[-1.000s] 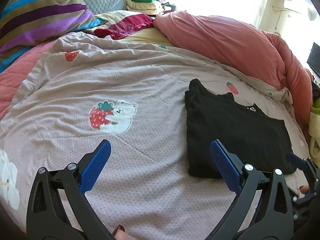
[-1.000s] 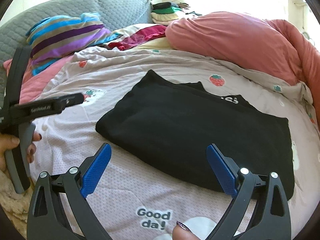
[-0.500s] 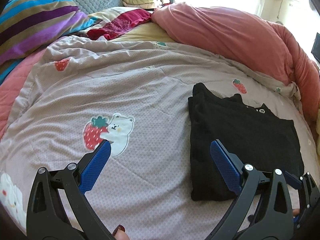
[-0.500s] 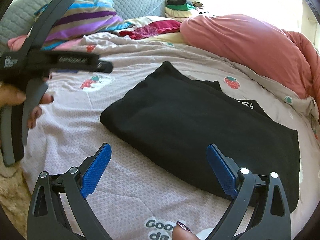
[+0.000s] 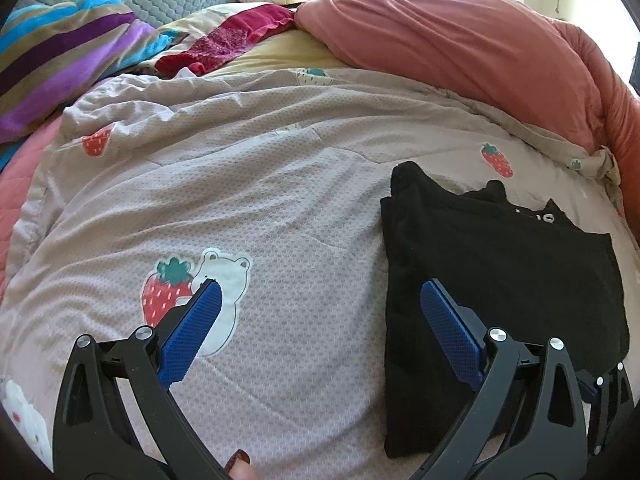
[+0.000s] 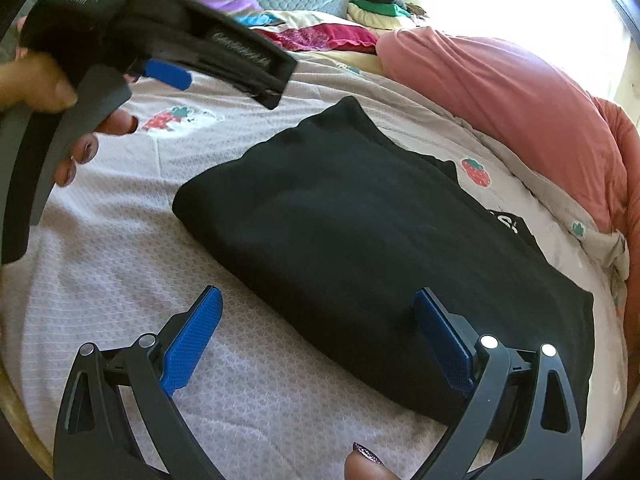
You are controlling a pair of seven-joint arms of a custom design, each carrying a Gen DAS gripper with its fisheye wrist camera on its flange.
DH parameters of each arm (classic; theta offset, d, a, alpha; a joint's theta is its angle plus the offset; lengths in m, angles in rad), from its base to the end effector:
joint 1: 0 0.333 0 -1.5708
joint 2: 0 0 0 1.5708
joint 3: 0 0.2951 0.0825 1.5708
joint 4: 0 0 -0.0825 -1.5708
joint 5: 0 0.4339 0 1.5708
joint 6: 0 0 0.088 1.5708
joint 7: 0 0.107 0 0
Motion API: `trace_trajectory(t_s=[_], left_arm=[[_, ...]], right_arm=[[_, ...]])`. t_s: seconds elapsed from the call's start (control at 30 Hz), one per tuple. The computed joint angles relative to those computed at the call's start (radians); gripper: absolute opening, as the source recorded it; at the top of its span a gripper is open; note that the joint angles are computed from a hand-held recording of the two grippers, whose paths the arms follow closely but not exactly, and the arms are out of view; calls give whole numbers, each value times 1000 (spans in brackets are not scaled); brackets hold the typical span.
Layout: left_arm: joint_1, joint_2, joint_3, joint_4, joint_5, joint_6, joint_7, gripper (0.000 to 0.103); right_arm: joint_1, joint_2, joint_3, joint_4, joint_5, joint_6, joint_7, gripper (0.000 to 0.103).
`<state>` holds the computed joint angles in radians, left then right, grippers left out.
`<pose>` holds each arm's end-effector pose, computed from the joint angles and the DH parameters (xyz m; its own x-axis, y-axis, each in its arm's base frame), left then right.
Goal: Fold small clothes
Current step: 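Move both open grippers to one side edge of the folded black sweatshirt, then close both grippers on the sweatshirt edge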
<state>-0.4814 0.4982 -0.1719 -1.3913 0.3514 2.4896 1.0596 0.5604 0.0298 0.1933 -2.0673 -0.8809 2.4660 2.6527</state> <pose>0.6370 -0.4563 0.4609 -0.3191 -0.9465 0.0485 -0.7691 0.2287 -0.5968 0.4575 0.4305 0.4106 0.1928 -0.9593 0.2064 -0.7134 -0.2815 -0.6417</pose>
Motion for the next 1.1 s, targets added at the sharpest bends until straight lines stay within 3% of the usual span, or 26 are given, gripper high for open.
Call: trace_trajectory(t_s=[0.4,0.93,1.1], left_arm=[[-11,99,10,131,-15,-55,30,93],[-3,331,-10,470,-169,-151,125,93],[5,394,-31,563,-244,-177,171,93]], right_arm=[[27,96,-28,104,-20,-58,-38,97],[79,183,-77,220,-117,-129,-58,95],[77,129,-79,163,-207,-84,38,62]])
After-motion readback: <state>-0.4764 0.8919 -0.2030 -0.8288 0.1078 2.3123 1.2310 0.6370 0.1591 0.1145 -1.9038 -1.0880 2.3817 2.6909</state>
